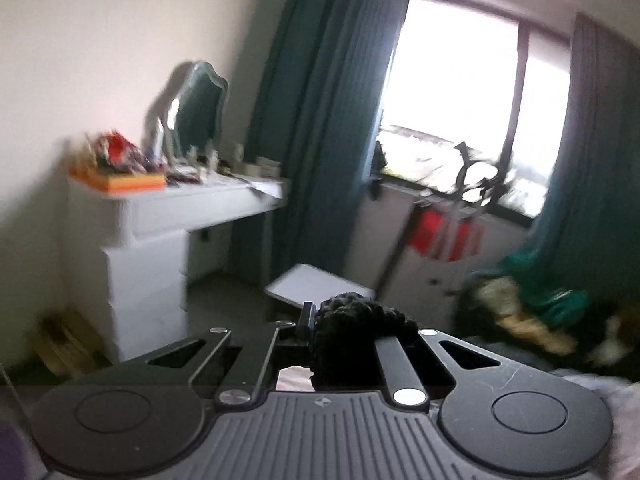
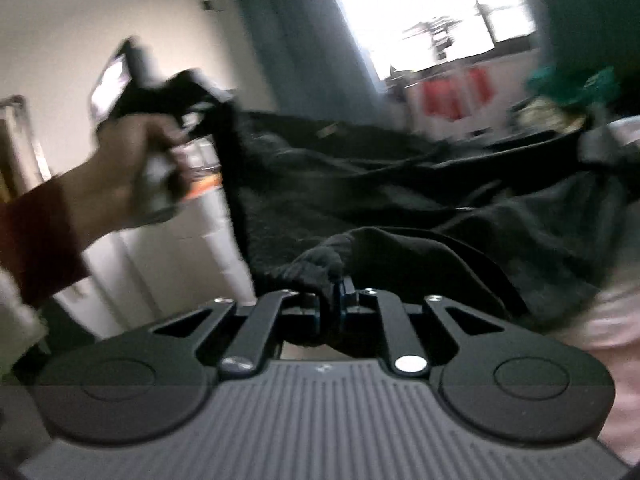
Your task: Fold clothes
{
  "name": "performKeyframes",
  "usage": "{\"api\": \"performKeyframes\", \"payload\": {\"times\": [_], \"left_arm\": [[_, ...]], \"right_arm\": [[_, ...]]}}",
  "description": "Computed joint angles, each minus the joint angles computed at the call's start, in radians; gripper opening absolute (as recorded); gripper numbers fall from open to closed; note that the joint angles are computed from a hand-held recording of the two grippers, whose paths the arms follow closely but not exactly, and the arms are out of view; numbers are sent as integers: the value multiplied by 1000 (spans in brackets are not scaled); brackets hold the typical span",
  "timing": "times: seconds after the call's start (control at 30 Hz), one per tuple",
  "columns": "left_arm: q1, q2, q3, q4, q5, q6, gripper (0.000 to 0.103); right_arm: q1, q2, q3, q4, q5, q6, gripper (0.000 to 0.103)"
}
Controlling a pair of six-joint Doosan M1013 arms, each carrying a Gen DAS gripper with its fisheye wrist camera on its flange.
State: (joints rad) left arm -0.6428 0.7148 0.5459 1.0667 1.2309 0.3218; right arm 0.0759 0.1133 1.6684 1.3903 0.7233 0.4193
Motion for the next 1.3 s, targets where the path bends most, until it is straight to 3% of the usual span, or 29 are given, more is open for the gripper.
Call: {"api": "performKeyframes", "payload": {"times": [0.1,0.2,0.33,0.43,0.5,0.53,0.57,0.6,0.63,0.67,0.77,0.93,1.1,1.2,1.3], "left_arm": [[46,27,-13,-39,40,83,8],[89,35,43,-130,42,84,9],[117,24,142,-182,14,6,9],[131,-5,218,-200,-36,-70,13],[129,-34,264,-192,-46,-98,26],[128,-47,280,-191,-48,-108,43],[126,-60,295,-190,-49,-117,61],[124,-73,310,-197,-44,-120,69],[121,-91,330,-201,-38,-123,83],[117,-109,350,-206,-32,-126,92],[90,-176,440,-179,-17,-181,102],[-1,-245,514,-98,74,-189,102],[-101,-272,534,-72,13,-151,102],[-151,-254,499,-125,-13,-153,102],[-180,-253,489,-238,-83,-284,102]], "right_arm": [[74,43,-35,-16,0,24,14],[119,92,-68,-96,-15,92,15],[124,152,-111,-189,19,179,17],[110,172,-134,-171,49,171,20],[105,177,-146,-175,65,160,23],[102,182,-158,-180,79,160,28],[97,185,-160,-171,107,154,40],[91,187,-163,-161,136,148,48],[86,191,-163,-137,181,128,70],[81,196,-163,-114,226,110,86],[96,212,-176,-90,240,37,90],[69,245,-236,-96,232,-15,90],[18,189,-215,-102,168,-58,90],[-32,163,-210,-116,114,-76,90],[-91,132,-192,-151,45,-75,90]]}}
